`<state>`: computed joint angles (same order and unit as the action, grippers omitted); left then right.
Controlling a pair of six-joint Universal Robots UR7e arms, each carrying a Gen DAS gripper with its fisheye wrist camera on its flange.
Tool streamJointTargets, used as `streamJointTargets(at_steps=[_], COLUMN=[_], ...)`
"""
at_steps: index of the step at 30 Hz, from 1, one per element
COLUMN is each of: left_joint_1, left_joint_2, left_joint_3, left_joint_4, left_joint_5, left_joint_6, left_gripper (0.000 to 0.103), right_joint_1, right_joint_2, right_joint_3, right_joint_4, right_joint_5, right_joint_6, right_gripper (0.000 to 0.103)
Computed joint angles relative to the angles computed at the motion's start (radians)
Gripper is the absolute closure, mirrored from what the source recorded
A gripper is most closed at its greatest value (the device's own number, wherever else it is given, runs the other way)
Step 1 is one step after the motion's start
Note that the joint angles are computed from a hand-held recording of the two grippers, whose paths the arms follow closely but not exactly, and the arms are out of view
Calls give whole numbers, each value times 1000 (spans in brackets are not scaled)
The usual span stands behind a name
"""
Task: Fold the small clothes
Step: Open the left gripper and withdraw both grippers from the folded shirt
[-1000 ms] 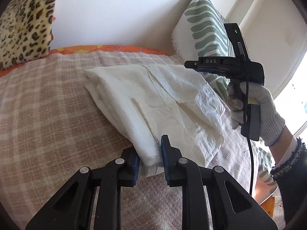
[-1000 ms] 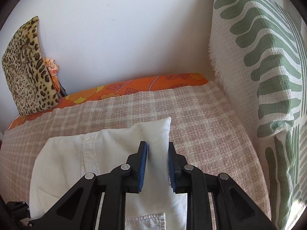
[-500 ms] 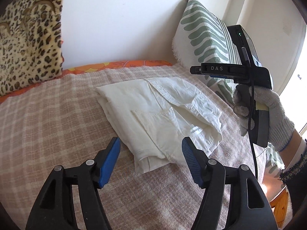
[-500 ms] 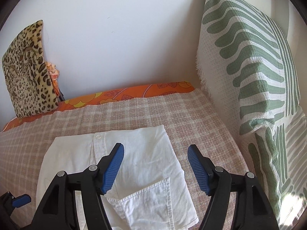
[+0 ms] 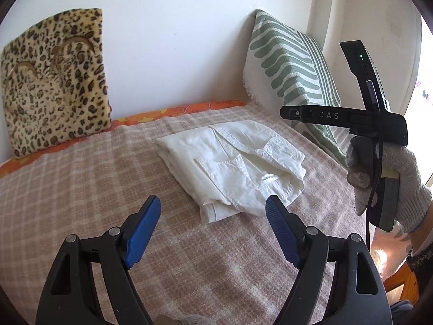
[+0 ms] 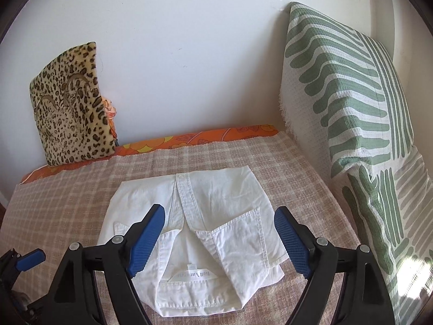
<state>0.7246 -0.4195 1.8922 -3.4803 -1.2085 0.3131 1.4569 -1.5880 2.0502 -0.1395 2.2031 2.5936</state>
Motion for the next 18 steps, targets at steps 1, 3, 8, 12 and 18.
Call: streamJointTargets(at_steps=[1, 3, 8, 12, 18], left_joint_1=[-4, -12, -34, -48, -57], left_joint_2=[-3, -14, -30, -36, -45], left_joint_3=[14, 45, 98, 126, 159], left_joint_4=[-20, -54, -88, -103, -126], left_joint_5=[4, -1, 23, 47, 60], left_joint_6=[7, 17, 14, 11, 6], left_gripper=[21, 21, 18, 15, 4], right_joint_1=[8, 18, 25, 25, 17], right_joint_2=[-11, -30, -60, -71, -74], right_joint_3=[21, 57, 126, 177, 212], right_joint_4=[-21, -55, -98, -153, -192], right_joint_5=[12, 22, 20, 23, 22], right_joint_6=[1, 7, 37, 34, 35], right_gripper=[16, 12, 7, 6, 6])
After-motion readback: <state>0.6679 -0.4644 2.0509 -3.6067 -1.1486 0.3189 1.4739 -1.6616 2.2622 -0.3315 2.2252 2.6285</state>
